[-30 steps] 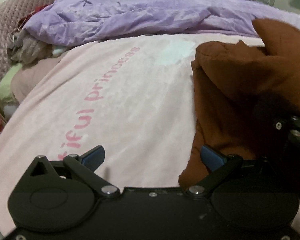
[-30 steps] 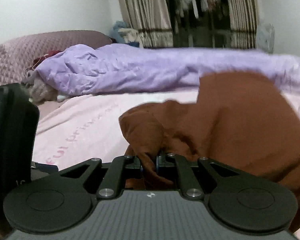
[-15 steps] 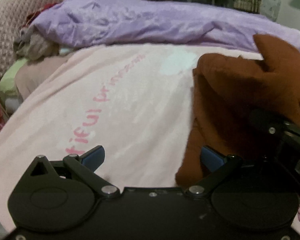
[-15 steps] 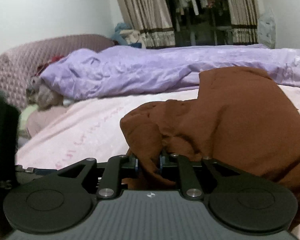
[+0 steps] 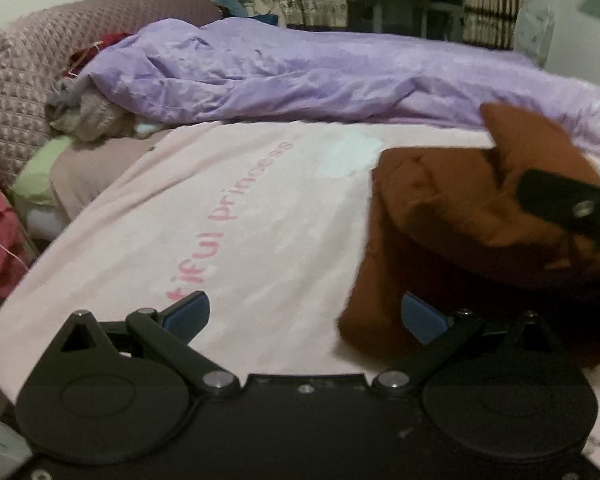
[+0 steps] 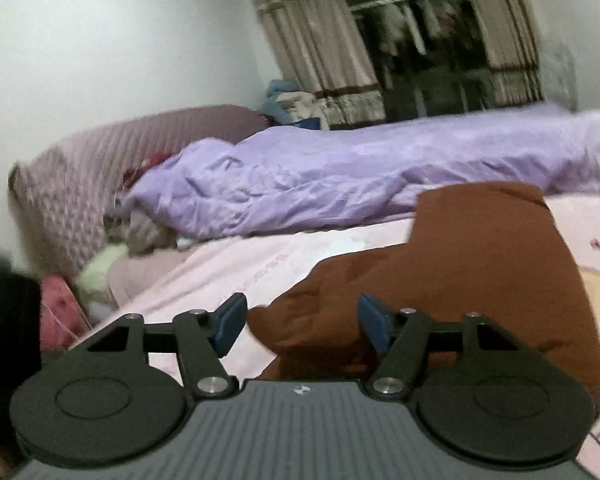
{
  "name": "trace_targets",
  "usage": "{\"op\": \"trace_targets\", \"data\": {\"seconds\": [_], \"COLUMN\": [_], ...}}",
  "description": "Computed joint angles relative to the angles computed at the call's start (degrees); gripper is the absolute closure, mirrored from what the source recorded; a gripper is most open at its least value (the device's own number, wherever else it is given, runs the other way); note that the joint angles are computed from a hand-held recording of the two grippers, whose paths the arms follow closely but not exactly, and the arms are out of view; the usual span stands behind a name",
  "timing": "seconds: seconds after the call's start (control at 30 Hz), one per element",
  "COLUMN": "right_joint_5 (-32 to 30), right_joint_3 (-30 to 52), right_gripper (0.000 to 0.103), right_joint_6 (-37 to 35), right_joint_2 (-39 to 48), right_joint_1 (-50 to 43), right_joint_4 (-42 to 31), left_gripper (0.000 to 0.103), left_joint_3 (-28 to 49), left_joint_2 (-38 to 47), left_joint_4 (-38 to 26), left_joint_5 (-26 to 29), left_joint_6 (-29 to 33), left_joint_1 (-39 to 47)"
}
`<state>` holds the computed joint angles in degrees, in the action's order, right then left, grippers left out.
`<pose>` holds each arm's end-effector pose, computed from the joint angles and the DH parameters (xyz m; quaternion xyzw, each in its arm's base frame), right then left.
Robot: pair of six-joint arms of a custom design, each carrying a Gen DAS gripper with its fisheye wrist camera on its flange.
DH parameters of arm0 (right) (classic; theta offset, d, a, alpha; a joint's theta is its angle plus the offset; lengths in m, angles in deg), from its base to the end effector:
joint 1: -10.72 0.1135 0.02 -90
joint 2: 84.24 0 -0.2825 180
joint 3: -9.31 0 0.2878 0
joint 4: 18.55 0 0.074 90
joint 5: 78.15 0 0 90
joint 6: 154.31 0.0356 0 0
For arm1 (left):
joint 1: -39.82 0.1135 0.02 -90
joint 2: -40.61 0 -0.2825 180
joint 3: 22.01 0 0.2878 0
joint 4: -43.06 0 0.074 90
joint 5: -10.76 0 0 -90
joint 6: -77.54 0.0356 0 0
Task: Fold large clothes
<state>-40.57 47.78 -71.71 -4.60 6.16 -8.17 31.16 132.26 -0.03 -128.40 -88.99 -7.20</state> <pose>0.2695 0.0068 0.1529 -0.2375 0.7744 0.3357 0.4808 0.2022 -0.1775 0.1206 -0.2605 0.8692 0.1373 0.3971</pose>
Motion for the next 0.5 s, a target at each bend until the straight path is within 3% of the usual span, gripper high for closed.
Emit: {"op": "trace_targets", "data": {"seconds": [0.13,0.27,0.33,0.4,0.5], "right_joint_5": [-0.3,14.9,17.4,15.6,17.9], "right_joint_3": [2.6,2.3,4.4,8.6,8.4], "right_gripper": [0.038,0.065,0.066,0.068,0.068], "right_joint_6": [2.7,0.8,-1.3,-3.0,-3.6], "right_joint_2": [1.3,2.6,6.0,10.5,13.7], "right_joint_1": [-6.5,-5.4,-4.5,-4.1,-2.1], "right_joint_4": [1.0,6.3,5.2,-0.7,1.5], "left_gripper": [0.0,0.0,0.0,0.0,0.0], "left_joint_3": [1.1,3.9,4.8,5.7,8.2], "left_joint_2": [-1.0,0.0,1.0,2.8,7.9], "left_joint_4": [3.9,9.3,13.5,17.3,20.0], "left_joint_5": [-1.1,-2.1,-1.5,1.7,6.9], "left_joint_6": [4.2,13.1,17.3,20.8,23.5], "left_joint_1": [-1.1,0.1,1.9,4.3,7.9]}}
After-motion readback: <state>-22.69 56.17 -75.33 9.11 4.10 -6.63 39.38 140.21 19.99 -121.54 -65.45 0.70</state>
